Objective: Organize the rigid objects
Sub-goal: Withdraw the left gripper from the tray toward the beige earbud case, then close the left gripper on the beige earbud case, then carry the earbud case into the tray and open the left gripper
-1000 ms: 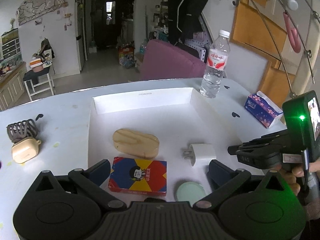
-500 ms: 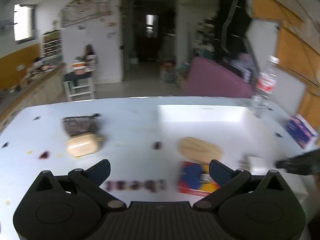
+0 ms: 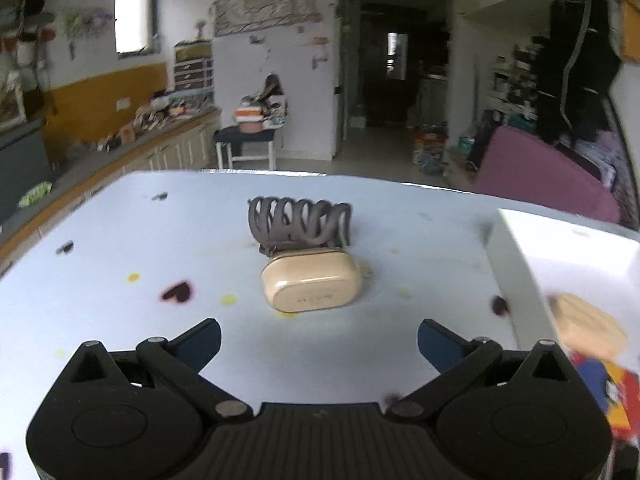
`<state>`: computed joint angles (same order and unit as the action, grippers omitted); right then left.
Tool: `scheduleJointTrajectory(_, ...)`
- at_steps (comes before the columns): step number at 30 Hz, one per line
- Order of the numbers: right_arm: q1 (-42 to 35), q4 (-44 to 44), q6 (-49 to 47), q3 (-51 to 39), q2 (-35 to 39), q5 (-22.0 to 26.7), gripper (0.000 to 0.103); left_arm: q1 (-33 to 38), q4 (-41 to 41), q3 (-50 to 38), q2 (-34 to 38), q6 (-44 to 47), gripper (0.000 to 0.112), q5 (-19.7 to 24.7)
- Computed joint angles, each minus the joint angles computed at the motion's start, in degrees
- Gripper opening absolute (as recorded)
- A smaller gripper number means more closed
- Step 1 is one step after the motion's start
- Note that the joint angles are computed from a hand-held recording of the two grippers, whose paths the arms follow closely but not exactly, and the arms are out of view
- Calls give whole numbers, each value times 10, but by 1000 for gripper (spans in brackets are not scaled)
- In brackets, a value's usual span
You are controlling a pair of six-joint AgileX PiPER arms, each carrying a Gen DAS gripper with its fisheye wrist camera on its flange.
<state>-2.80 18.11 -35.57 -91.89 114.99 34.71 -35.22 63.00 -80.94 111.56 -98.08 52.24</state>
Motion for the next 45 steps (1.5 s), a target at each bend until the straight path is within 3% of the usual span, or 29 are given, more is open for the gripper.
scheduleJointTrajectory(6, 0, 0, -1, 0, 0, 0, 8, 41, 6, -83, 71, 3, 103, -10)
scheduleJointTrajectory(13, 1, 0, -1, 0, 0, 0, 8, 63, -33, -227, 163, 87, 103, 49)
scheduleJointTrajectory(15, 1, 0, -1, 0, 0, -1, 8, 65, -33, -242, 174, 94, 97, 60)
scheduleJointTrajectory(16, 1, 0, -1, 2, -1, -2, 8, 66, -35, -245, 177, 99, 88, 61)
scheduleJointTrajectory(24, 1, 0, -1, 2, -1, -2, 8, 60, -31, -207, 153, 70, 87, 55)
scheduleJointTrajectory(28, 1, 0, -1, 2, -1, -2, 8, 29, 15, -135, 98, 5, 87, 61)
scheduleJointTrajectory(33, 2, -1, -1, 7, -4, -4, 8, -28, 47, -99, 38, -3, 87, 72)
scheduleJointTrajectory(39, 3, 0, 0, 9, -4, -6, 8, -80, 38, -155, 30, 81, 87, 48)
scheduleJointTrajectory(45, 3, 0, 0, 9, -4, -5, 8, -83, -67, -325, 114, 222, 87, -6)
